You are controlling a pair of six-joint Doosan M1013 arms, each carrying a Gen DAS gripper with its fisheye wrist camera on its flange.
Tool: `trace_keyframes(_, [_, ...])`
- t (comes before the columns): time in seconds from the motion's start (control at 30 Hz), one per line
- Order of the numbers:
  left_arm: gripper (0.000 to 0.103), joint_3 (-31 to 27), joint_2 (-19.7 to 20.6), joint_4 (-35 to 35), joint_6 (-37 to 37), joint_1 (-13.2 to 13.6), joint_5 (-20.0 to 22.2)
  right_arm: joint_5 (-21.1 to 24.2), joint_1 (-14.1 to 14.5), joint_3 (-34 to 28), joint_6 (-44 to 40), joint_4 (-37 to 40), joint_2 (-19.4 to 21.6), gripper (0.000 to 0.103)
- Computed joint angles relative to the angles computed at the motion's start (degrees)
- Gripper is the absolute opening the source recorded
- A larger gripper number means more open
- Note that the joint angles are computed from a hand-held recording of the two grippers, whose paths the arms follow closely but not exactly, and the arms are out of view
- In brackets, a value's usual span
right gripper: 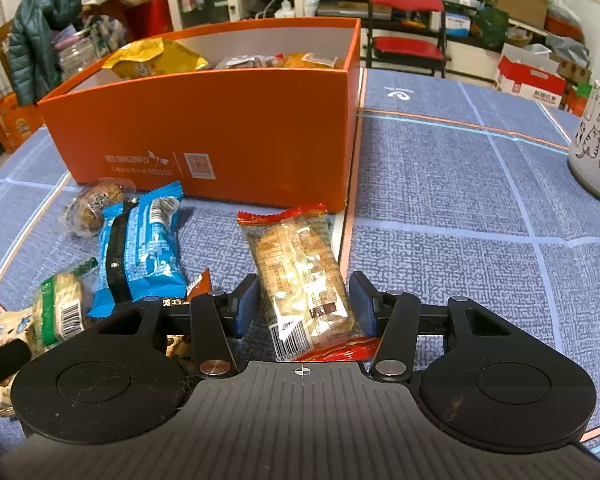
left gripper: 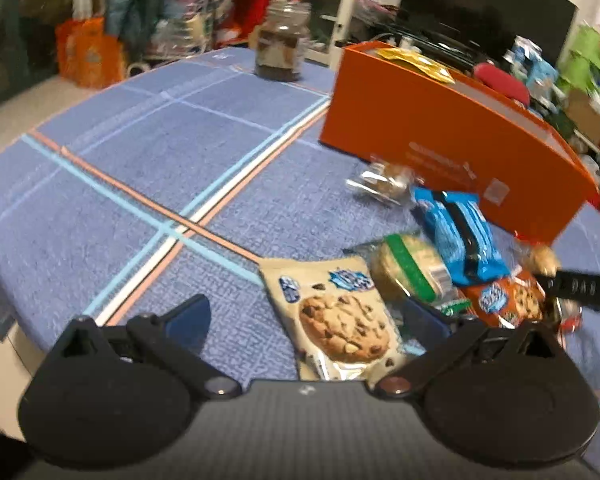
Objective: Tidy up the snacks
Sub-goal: 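Grasp a white chocolate-chip cookie pack with the left tool while the right grasps a clear bread bag, then lift both held snacks and carry them over the orange box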
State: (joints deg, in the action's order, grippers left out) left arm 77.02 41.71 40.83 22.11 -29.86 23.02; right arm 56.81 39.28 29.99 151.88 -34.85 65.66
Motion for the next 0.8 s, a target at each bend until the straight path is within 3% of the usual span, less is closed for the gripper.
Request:
trace_keyframes(0.1, [0.072, 0.5, -0.1, 5.0, -1.1, -0.6, 0.1, 0.5, 0.1, -0.3, -0.3, -0.3, 0.1, 0.033])
trace_keyframes(0.13, [0.056, 0.6, -0.1, 5.8, -1.4, -0.7, -0.1, 0.3, 0.0, 0.0, -0.1, -0.2, 0.0, 0.032])
trace_keyframes(0.17, [0.047, 0.5, -0.1, 6.1, -0.9, -0.7, 0.2, -0.2, 0.0, 0.6, 0.0, -0.1, -0.3, 0.031])
trace_keyframes(0.4, [0.048, 0.7, -0.6, -4.4, 14.2, 1.3, -2.1, -0.5, 0.0, 1.2, -1.6, -0.4, -0.6, 0.027])
trace_keyframes(0.53, [0.048, -0.3, -0.6, -15.0, 26.8, 2.7, -2.1, -0.2, 0.0, 0.7, -1.4, -0.4, -0.4, 0.021])
trace_keyframes(0.7, [0.048, 1.7, -2.5, -15.1, 29.9, 3.4, -7.5, -1.2, 0.0, 1.8, -1.7, -0.3, -1.2, 0.021])
trace_keyframes(0.8, [0.048, 3.2, -3.9, -8.3, 25.7, 3.2, -10.6, 0.1, 0.5, 1.2, -2.6, -2.3, -1.1, 0.021])
